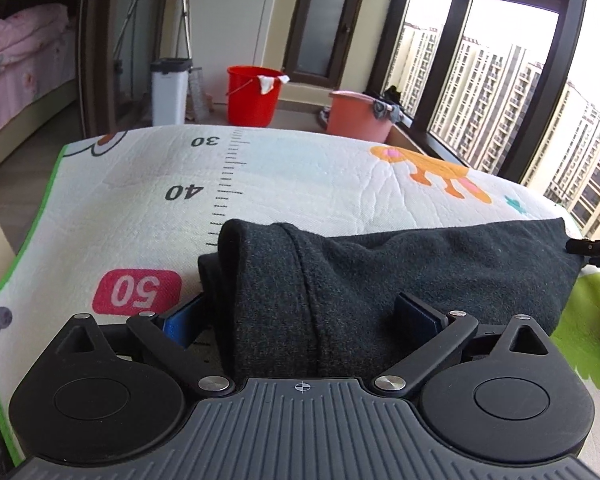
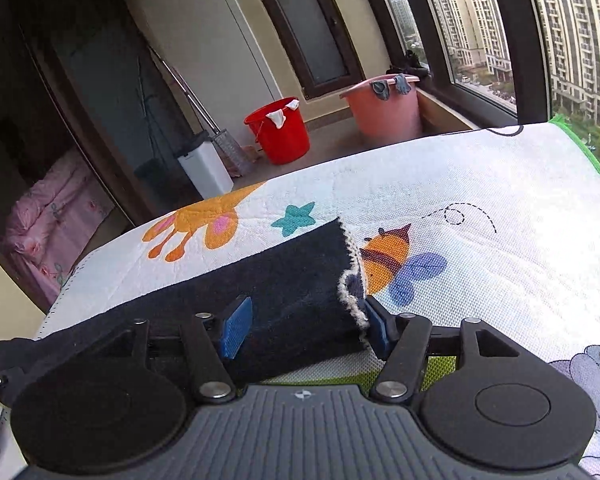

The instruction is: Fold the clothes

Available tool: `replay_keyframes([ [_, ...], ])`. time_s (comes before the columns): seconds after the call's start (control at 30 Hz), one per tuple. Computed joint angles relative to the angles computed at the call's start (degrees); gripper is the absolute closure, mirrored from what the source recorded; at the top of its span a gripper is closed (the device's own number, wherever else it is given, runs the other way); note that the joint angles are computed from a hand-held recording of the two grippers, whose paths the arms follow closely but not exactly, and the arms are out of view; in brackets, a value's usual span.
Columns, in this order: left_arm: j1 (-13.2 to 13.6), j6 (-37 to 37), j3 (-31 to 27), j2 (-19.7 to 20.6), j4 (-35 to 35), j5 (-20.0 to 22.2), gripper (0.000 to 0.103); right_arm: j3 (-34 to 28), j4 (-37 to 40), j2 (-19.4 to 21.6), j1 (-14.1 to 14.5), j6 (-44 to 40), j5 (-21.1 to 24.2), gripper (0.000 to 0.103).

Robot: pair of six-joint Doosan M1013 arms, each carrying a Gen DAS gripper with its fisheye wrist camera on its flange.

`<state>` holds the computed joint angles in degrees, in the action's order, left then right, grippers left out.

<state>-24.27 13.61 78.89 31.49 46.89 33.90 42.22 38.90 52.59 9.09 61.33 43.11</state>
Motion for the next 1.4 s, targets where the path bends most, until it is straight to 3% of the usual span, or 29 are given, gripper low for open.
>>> replay_keyframes([
  [0.03,-0.1,0.1,-0.1,0.0,-0.1,0.5,0.002,0.5,0.0,-0.3,0.0,-1.0,-0.4,0.064],
  [0.07,-0.2,0.2,-0.3,0.1,-0.2,0.9,0.003,1.1,-0.1,-0.6,0.0,-2.1,-0.8,0.069],
  [0.13,-0.6,-2.5,0.4,-0.4,1.4,2.3,0.033,2.1,1.2,-1.2,-0.4,-4.1,-0.7,0.081],
  [0.23,-0.8,-4.7,2.5,-2.0,1.5,0.6,0.048,1.9,3.6,-1.5,-1.5,-5.1,1.8,0.083],
  [0.37,-2.4,-0.9,5.0,-3.9,-0.7,-1.6,0.048,7.2,6.2,-4.5,-2.9,-8.5,2.1,0.083],
  [0.5,-3.0,-3.2,7.3,-5.5,0.1,-3.8,0.044,11.3,9.0,-6.8,-4.5,-10.3,3.0,0.082],
  [0.57,-3.0,-6.0,6.4,-4.8,2.9,-1.2,0.033,12.0,8.6,-7.3,-4.6,-10.4,2.0,0.078],
  [0.63,-3.2,-10.6,5.4,-4.1,6.6,2.8,0.013,13.1,6.9,-8.1,-4.1,-9.8,-1.9,0.068],
  [0.67,-3.3,-12.7,4.8,-3.6,8.2,5.0,0.010,14.1,5.7,-8.6,-3.7,-9.2,-4.9,0.065],
  [0.73,-3.7,-17.7,4.3,-3.3,12.0,7.6,0.008,15.9,3.9,-9.6,-3.0,-8.4,-10.7,0.048],
  [0.83,-5.2,-26.6,4.2,-3.0,21.8,10.6,0.009,18.6,13.9,-10.7,-3.3,-17.1,-14.5,0.035],
  [0.93,-6.0,-35.6,4.1,-2.7,31.5,7.2,0.006,19.4,27.1,-10.5,-3.6,-26.1,-13.0,0.014],
  [1.0,-6.1,-41.2,3.7,-2.4,37.5,1.1,0.003,19.2,32.5,-9.9,-3.7,-28.2,-10.1,0.011],
  [1.07,-5.7,-43.6,2.7,-1.4,41.1,-7.9,0.001,19.0,34.6,-9.3,-3.6,-28.4,-7.4,0.009],
  [1.17,-5.5,-34.6,-0.8,1.4,35.5,-16.8,0.000,19.4,36.9,-8.8,-3.5,-30.2,-5.3,0.000],
  [1.27,-6.0,-21.8,-5.1,4.6,23.0,-13.1,0.000,18.6,32.6,-8.3,-3.3,-24.9,-5.3,0.000],
  [1.4,-6.5,-11.8,-10.8,8.6,12.8,-6.3,0.000,18.5,31.7,-8.2,-3.1,-24.3,-5.5,0.000],
])
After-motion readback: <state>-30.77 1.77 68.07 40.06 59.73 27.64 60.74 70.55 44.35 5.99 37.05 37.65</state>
